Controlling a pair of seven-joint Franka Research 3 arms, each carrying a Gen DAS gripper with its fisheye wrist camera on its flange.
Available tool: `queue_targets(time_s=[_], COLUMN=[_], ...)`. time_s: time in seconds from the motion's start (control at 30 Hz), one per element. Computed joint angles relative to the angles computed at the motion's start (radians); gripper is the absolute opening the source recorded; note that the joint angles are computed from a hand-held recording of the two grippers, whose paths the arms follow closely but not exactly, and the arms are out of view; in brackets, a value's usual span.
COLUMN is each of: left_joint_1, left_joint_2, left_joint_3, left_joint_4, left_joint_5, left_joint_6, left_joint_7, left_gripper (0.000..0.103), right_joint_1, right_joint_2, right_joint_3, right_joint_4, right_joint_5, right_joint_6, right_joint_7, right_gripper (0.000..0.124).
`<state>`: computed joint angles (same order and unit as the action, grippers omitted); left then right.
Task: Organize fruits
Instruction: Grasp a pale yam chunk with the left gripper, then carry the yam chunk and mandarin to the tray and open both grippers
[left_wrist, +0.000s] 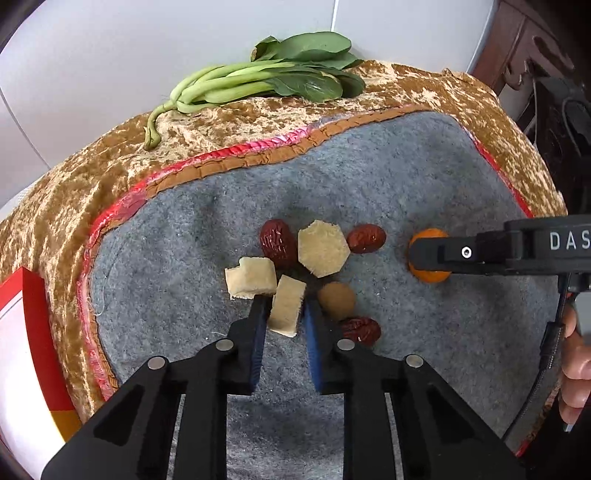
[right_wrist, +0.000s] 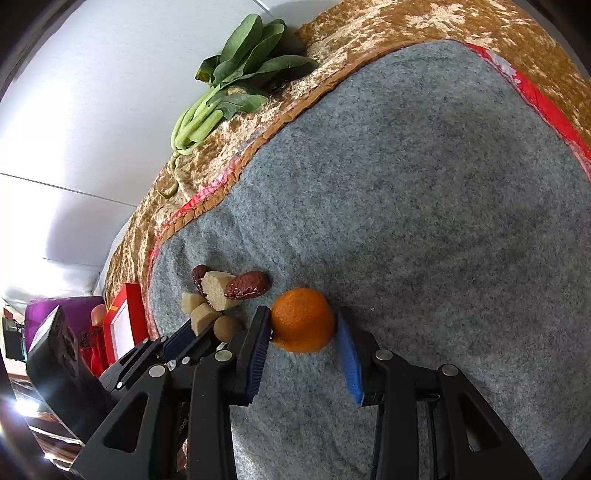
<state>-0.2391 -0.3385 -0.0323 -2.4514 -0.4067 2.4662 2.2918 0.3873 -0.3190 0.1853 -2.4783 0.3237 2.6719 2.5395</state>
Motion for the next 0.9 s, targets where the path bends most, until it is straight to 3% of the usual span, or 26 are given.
queue_targets(time_s=[0.23, 0.5, 0.67, 0.9], left_joint_1=[-0.006, 0.016, 0.057, 0.182], left_joint_2=[-0.026, -0.142, -0.221, -0.318], left_joint_3=[0.014, 0.042, 0.102, 0.165], left_joint_4=[-0.012, -0.049, -0.072, -0.125], left_joint_5=[-0.015, 0.008, 0.023, 0.112], left_joint_6=[0.005, -0.003, -0.002, 0.071], left_joint_7=[0.014, -0.012, -0.070, -0.182], left_gripper=[0.017, 0.017, 0.017, 0.017], right_joint_1=[-0.024, 0.024, 0.061, 0.129], right_joint_2=[0.024, 0.029, 0.094, 0.232], right_joint_3=[0.033, 0.031, 0.050, 0.070], right_joint_4=[0.042, 0.075, 0.156, 0.302], right_joint_5=[-0.100, -0.078, -0.092, -0.136], right_joint_6=[-0.027, 0.016, 0.063, 0.135], right_joint_7=[0.078, 0.035, -0.018, -0.108], right_gripper=[0.036, 0.036, 0.036, 0.036])
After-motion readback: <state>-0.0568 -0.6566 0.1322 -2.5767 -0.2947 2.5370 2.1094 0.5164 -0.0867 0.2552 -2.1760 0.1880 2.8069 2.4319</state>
